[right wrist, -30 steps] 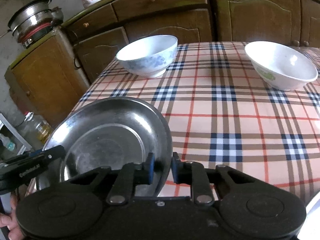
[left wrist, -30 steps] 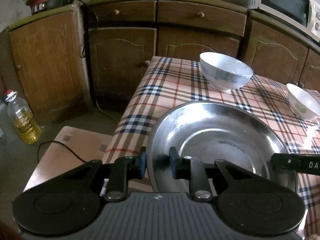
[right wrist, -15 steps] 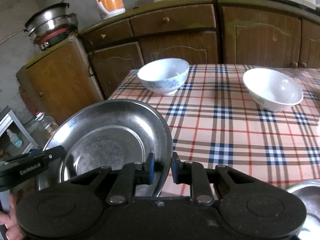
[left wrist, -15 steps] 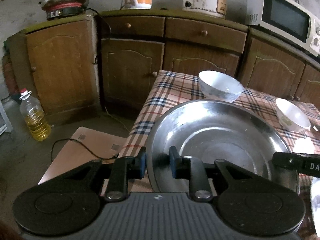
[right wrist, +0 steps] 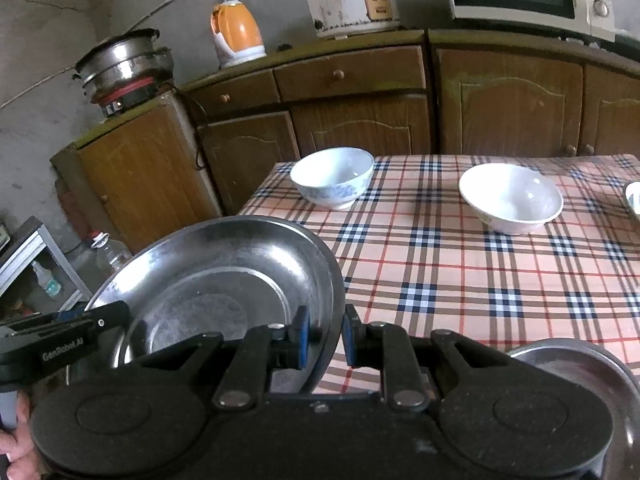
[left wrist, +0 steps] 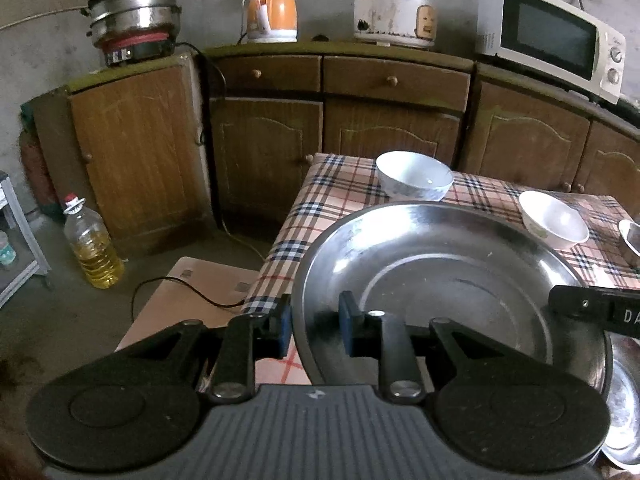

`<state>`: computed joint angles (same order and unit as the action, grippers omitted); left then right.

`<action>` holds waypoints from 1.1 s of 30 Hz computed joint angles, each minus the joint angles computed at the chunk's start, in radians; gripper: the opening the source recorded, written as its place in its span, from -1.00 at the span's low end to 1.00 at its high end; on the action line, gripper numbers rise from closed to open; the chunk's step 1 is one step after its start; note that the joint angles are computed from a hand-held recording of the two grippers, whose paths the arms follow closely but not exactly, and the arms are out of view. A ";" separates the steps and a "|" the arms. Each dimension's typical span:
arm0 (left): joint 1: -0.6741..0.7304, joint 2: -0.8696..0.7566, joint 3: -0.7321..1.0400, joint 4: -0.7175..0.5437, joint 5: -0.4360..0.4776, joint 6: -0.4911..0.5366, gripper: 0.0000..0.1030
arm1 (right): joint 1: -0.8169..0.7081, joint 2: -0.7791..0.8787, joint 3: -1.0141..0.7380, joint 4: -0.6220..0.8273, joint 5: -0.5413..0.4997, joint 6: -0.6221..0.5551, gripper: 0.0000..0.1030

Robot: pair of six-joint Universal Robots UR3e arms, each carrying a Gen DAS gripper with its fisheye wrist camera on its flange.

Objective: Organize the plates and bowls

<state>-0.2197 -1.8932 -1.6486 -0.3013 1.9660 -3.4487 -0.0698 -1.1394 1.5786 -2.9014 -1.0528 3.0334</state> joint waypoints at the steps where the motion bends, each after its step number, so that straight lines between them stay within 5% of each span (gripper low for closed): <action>1: -0.007 0.010 -0.005 -0.006 0.006 -0.005 -0.53 | -0.008 -0.019 0.021 -0.003 0.008 -0.005 -0.55; 33: -0.138 0.085 -0.047 -0.062 0.097 -0.093 -0.51 | -0.165 -0.291 0.346 -0.057 0.127 -0.118 -0.55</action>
